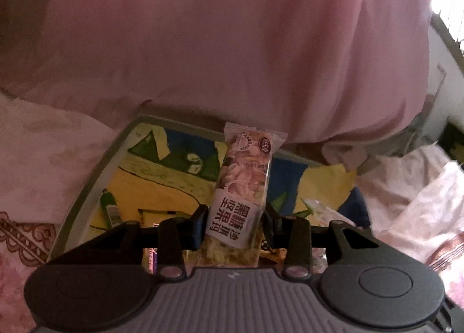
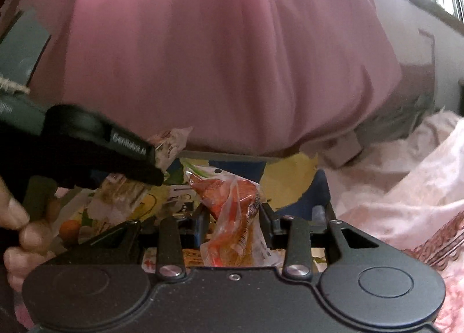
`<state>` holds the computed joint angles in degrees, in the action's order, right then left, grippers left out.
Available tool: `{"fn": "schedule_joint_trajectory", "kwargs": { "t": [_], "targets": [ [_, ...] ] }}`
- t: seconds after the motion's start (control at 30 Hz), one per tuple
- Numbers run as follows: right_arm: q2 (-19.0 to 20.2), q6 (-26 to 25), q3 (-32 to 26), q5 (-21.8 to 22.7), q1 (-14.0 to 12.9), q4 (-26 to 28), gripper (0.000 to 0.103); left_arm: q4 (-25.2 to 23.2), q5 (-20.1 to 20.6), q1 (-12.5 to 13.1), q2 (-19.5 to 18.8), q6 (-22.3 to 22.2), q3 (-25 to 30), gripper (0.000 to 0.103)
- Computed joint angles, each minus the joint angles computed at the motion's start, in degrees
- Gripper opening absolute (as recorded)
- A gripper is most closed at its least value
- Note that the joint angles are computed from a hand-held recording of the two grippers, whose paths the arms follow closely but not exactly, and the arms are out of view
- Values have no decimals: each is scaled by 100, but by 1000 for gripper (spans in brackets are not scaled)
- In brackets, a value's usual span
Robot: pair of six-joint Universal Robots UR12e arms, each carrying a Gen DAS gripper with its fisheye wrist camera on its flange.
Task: Organize snacks
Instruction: 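Carry the nut bar packet and orange bag over the tray with both tools, then open both tools to drop the nut bar and orange bag into the tray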
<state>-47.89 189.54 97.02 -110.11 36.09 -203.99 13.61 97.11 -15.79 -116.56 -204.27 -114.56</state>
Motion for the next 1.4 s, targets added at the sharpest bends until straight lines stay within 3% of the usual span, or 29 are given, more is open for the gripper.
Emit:
{"fn": "schedule_joint_trajectory", "kwargs": {
  "t": [0.3, 0.53, 0.73, 1.07, 1.4],
  "targets": [
    [24, 327, -47, 317, -98, 376, 40, -557, 230, -50, -55, 52, 124, 42],
    [-50, 545, -4, 474, -117, 597, 41, -786, 108, -18, -8, -167, 104, 43],
    [-120, 576, 71, 559, -135, 610, 52, -853, 85, -5, 58, -333, 66, 45],
    [-320, 743, 263, 647, -177, 283, 78, -698, 175, -51, 310, -346, -62, 66],
    [-730, 643, 607, 438, -130, -280, 97, -196, 829, -258, 765, -271, -447, 97]
  ]
}}
